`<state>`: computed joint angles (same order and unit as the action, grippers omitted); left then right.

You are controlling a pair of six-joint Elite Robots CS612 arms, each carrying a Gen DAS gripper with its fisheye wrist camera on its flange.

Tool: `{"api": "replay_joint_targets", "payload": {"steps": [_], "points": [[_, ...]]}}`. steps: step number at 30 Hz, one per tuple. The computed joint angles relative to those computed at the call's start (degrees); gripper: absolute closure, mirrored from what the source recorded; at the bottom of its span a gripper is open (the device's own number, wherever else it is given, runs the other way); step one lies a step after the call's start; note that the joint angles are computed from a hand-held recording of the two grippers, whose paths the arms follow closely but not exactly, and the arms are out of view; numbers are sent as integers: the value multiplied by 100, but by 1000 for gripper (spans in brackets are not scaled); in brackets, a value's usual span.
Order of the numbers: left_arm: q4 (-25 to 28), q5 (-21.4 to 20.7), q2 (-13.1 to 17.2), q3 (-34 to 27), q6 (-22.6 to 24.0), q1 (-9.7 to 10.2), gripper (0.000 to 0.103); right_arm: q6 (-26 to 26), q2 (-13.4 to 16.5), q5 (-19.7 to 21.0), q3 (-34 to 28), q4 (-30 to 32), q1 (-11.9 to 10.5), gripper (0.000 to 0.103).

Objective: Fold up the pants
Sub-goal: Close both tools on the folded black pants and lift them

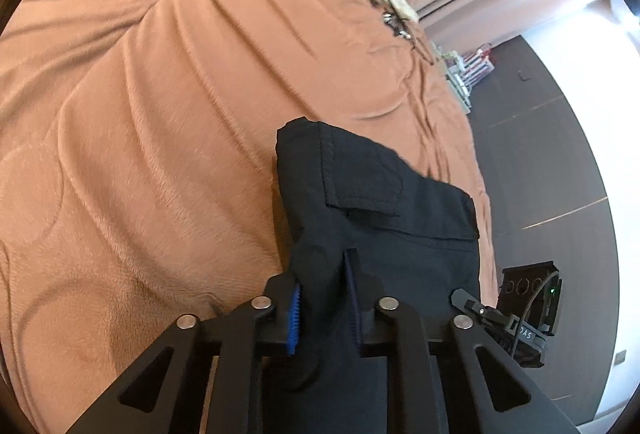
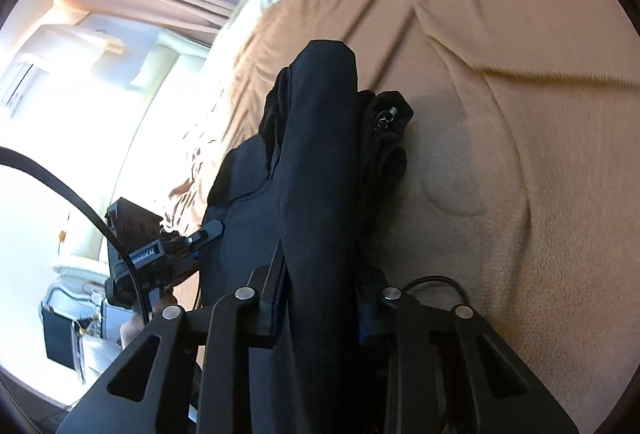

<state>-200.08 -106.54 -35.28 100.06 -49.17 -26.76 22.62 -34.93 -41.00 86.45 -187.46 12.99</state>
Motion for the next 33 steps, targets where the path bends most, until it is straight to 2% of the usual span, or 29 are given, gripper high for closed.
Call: {"api": "replay_joint_targets", "payload": {"steps": [11,15,25,29,33], "points": [[-441,216,-262,276,140,-73,89,101,-42,-147,327,-1190,111,82],[-599,337,-418,426,190,-105,89,35,-105,-236,477,-1425,129,82],[-1053,689,-855,837,294,-193,89,-301,-446,-349,852,-1869,189,83],[-1258,873,-1114,1080,382,-248,90,-415,-620,-299,1083,-2114,185,83],[-1220,1125,-1410,1308,460,-324,90,-580,-773,-271,1240,-2238,195,83]]}}
